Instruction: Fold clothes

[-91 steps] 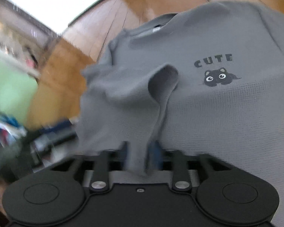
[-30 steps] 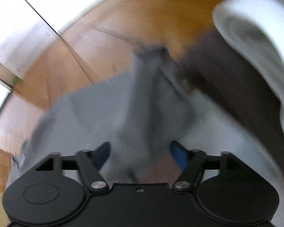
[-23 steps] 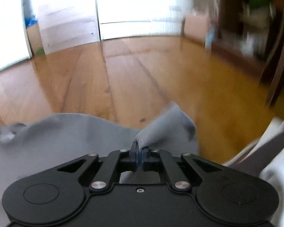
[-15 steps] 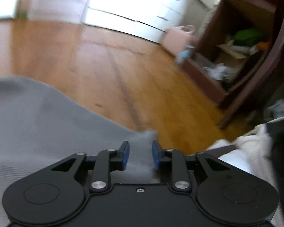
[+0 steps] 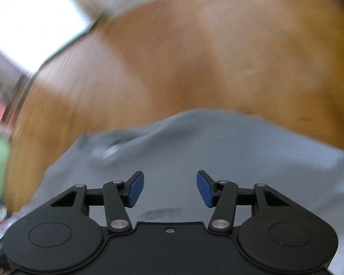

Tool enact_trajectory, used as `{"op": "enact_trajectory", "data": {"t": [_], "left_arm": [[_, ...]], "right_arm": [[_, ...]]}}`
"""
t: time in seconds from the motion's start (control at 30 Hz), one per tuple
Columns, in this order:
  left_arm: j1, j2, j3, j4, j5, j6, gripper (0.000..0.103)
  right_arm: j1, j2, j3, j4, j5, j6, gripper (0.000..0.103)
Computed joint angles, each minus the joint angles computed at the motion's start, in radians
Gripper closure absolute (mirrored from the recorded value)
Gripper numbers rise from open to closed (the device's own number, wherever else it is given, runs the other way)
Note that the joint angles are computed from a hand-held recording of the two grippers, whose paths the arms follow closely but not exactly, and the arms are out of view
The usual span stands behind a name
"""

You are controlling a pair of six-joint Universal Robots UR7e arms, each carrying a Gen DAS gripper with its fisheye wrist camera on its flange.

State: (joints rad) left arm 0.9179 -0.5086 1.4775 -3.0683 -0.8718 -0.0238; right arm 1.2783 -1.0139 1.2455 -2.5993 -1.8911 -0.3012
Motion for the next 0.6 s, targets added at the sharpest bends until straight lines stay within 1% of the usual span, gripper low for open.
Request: {"op": "enact_trajectory", "data": {"t": [0.07, 0.1, 0.2, 0.3, 0.4, 0.43, 0.47, 0.5, 0.53, 0.57, 0.6], "left_arm": [[0.006, 0.017, -0.028, 0.022, -0.008, -0.022, 0.052], [0.007, 0.017, -0.026, 0.026, -0.011, -0.033, 0.052], [0.01, 0.019, -0.023, 0.046, -0.014, -0.063, 0.052], [0.01, 0.021, -0.026, 0.072, -0.005, -0.088, 0.052], [0.01, 0.015, -0.034, 0.114, 0.0, -0.114, 0.052], [0.008, 0.013, -0.04, 0.138, 0.014, -0.13, 0.052], [0.006, 0.01, -0.04, 0.142, 0.023, -0.138, 0.052], [0.007, 0.007, -0.038, 0.134, 0.023, -0.137, 0.052], [0.009, 0.005, -0.035, 0.124, 0.02, -0.138, 0.051], [0.012, 0.002, -0.031, 0.112, 0.009, -0.143, 0.051], [0.015, 0.0, -0.026, 0.101, -0.002, -0.149, 0.051]], "right_arm": [[0.039, 0.082, -0.137, 0.16, -0.014, -0.024, 0.046], [0.057, 0.127, -0.201, 0.211, -0.024, -0.041, 0.046], [0.099, 0.281, -0.376, 0.207, -0.152, -0.102, 0.046], [0.103, 0.414, -0.549, 0.245, -0.227, -0.091, 0.047], [0.102, 0.495, -0.655, 0.322, -0.347, -0.066, 0.049], [0.101, 0.511, -0.666, 0.319, -0.376, -0.069, 0.05], [0.101, 0.501, -0.634, 0.288, -0.402, -0.079, 0.052], [0.102, 0.481, -0.582, 0.228, -0.418, -0.091, 0.059], [0.1, 0.466, -0.545, 0.183, -0.423, -0.091, 0.076], [0.094, 0.448, -0.498, 0.11, -0.413, -0.103, 0.083], [0.087, 0.438, -0.466, 0.04, -0.399, -0.132, 0.095]]}}
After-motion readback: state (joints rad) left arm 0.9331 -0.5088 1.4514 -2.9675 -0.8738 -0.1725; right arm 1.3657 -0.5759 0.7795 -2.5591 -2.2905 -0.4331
